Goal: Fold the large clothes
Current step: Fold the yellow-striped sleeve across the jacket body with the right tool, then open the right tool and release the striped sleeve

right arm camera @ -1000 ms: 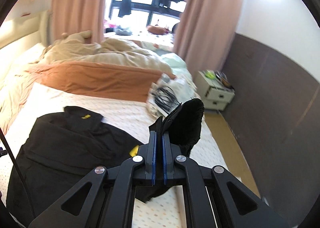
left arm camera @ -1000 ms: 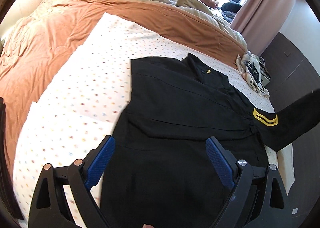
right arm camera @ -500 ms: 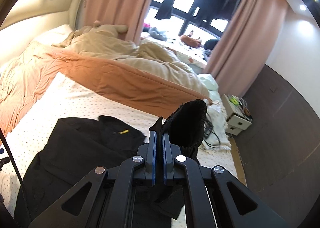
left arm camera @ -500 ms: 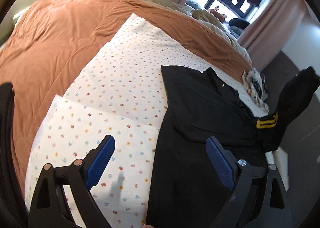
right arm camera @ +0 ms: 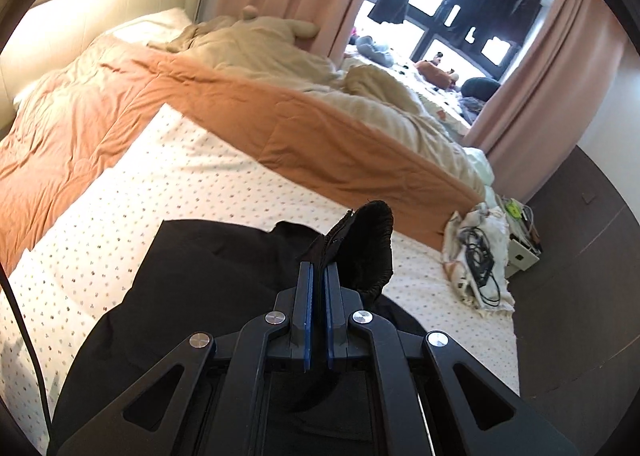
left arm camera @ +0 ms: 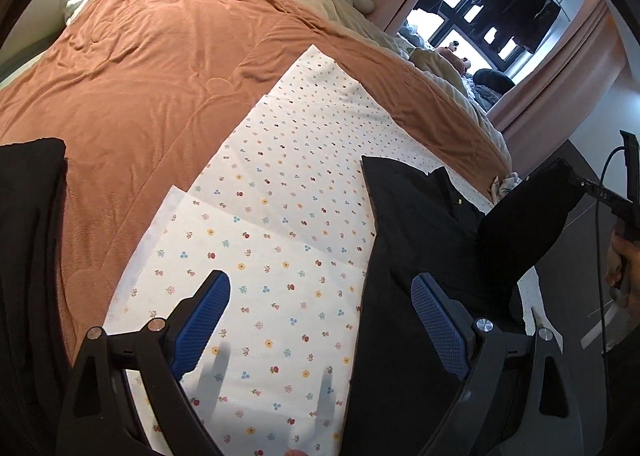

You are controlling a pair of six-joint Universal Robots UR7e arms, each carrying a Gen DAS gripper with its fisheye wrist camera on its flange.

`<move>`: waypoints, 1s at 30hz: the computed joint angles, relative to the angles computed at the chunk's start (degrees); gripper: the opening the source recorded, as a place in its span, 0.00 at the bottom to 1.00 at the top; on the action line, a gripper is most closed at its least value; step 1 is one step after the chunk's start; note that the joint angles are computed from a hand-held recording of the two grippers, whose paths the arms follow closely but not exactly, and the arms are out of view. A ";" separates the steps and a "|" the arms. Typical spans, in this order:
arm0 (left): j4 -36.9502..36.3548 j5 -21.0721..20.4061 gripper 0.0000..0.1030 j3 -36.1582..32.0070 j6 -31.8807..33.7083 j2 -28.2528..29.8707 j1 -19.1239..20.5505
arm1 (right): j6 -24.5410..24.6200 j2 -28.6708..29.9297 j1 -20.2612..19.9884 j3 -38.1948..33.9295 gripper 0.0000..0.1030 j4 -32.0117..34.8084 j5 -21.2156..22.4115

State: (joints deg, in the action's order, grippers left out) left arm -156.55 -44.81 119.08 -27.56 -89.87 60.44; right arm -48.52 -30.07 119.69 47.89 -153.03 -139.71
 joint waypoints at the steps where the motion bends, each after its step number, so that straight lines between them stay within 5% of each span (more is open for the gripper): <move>1: 0.12 0.16 0.91 0.21 0.00 -0.29 -0.03 | 0.63 0.73 -0.18 -0.99 0.01 1.08 0.10; 7: 2.33 1.58 0.91 0.71 -0.31 -1.83 -0.75 | 2.97 2.16 -1.11 -2.25 0.10 6.27 3.47; 8: 2.68 1.83 0.91 0.87 -0.47 -2.13 -0.88 | 3.31 1.77 -1.20 -1.60 0.24 6.24 4.22; 9: 3.23 2.22 0.91 0.99 -0.83 -2.39 -1.11 | 4.19 1.05 -1.41 -0.89 0.59 6.74 5.37; 11: 4.33 2.72 0.91 1.25 -1.51 -2.82 -1.54 | 6.28 -0.96 -1.96 0.93 1.00 7.76 7.64; 23: 9.80 5.63 0.91 1.36 -4.81 -1.67 -6.53 | 11.09 -19.90 -7.84 22.60 1.00 1.16 13.66; 30: 10.21 10.99 0.91 2.12 -5.80 0.33 -12.46 | 13.91 -32.58 -13.27 34.66 1.00 -3.25 18.10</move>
State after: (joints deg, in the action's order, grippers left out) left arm -146.34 -33.82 121.20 -33.36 -89.53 47.98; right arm -34.61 -62.65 106.41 82.55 -156.28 -121.61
